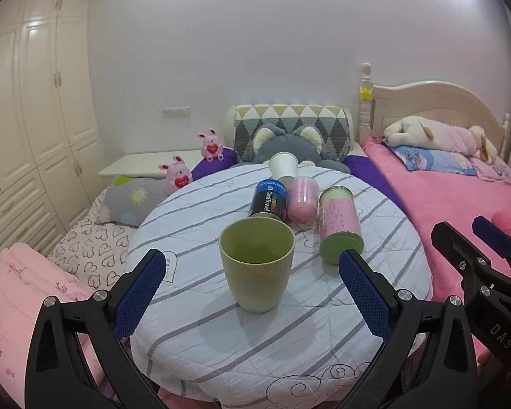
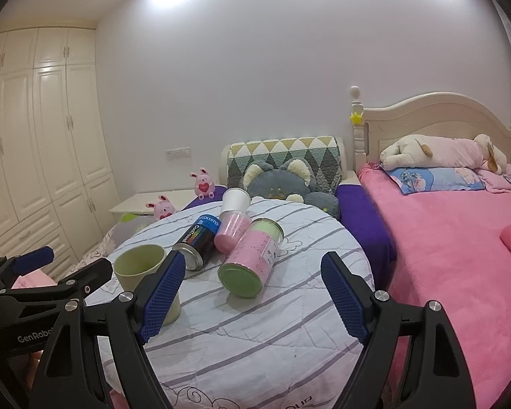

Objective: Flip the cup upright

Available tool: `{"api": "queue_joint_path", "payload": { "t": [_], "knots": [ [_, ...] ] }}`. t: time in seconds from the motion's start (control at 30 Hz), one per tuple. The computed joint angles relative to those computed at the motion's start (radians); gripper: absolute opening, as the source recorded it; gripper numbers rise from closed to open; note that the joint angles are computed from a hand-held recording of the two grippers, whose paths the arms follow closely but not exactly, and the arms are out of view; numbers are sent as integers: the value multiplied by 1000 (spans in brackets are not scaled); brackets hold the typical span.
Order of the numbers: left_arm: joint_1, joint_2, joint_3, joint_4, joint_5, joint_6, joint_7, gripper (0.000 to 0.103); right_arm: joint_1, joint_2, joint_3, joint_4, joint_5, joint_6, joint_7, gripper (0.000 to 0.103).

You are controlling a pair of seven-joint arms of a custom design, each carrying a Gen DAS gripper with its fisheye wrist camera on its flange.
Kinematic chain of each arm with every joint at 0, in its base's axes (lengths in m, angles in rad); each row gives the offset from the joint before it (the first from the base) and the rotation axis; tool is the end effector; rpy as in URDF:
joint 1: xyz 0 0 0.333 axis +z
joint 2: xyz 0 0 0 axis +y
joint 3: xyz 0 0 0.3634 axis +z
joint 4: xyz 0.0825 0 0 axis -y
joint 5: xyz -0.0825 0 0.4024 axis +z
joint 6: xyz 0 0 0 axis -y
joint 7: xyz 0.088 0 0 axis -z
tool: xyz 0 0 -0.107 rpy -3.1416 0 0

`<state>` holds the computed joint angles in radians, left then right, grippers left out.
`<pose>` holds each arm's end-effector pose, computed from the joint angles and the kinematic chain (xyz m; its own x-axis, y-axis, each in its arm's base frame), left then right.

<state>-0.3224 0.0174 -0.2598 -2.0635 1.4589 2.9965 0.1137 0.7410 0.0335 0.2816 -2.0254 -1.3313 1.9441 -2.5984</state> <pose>0.4521 -0.3818 0.5202 -0.4408 -0.8950 -0.0682 -0.4211 0.2733 -0.8649 0.3638 0.4666 0.5069 -0.3546 -0.9248 -0.1381 -0.3070 0.2546 -0.9170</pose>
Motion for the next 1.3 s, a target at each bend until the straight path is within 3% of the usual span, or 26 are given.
{"api": "queue_joint_path", "payload": {
  "t": [1.3],
  "knots": [
    [0,9,4,4,12,4,-16,103,-2,12,-5,2,5,23,-9,83]
  ]
}}
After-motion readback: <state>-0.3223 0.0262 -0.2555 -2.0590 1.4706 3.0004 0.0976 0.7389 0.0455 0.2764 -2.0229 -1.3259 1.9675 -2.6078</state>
